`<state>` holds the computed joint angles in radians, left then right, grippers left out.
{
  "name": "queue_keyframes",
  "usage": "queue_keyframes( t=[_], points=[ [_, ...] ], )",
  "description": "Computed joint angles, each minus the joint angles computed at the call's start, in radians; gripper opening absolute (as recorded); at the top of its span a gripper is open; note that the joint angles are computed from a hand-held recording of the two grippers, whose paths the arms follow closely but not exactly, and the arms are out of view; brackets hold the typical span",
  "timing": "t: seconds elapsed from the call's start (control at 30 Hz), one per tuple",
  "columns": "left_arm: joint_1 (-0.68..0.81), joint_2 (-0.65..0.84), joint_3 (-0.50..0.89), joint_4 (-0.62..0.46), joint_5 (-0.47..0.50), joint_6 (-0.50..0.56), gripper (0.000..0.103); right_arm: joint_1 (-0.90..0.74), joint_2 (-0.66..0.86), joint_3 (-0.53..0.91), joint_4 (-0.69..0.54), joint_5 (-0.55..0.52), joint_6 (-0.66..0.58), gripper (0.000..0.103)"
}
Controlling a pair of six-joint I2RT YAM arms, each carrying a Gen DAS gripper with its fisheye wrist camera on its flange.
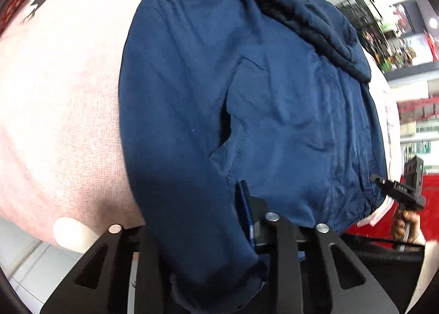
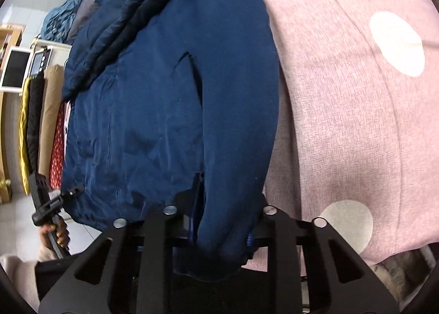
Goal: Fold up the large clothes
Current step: 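Grasp the jacket hem with the left tool while the right tool grasps the hem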
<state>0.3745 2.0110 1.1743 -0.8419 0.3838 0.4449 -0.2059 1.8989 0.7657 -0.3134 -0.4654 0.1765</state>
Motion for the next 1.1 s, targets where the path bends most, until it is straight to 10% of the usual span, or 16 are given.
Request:
queue_keyframes(
  t=[0.67,1.1],
  points=[
    [0.003,0.006,-0.006,-0.135,-0.082,0.096,0.020,-0.037,-0.055,-0.080,-0.133,-0.032,-0.046,0.016],
    [-0.135,0.064,0.347,-0.324,-0.091,0.041,0.020,-0.001,0.021,0.187,-0.273,-0.104,-0.115,0.016]
  ],
)
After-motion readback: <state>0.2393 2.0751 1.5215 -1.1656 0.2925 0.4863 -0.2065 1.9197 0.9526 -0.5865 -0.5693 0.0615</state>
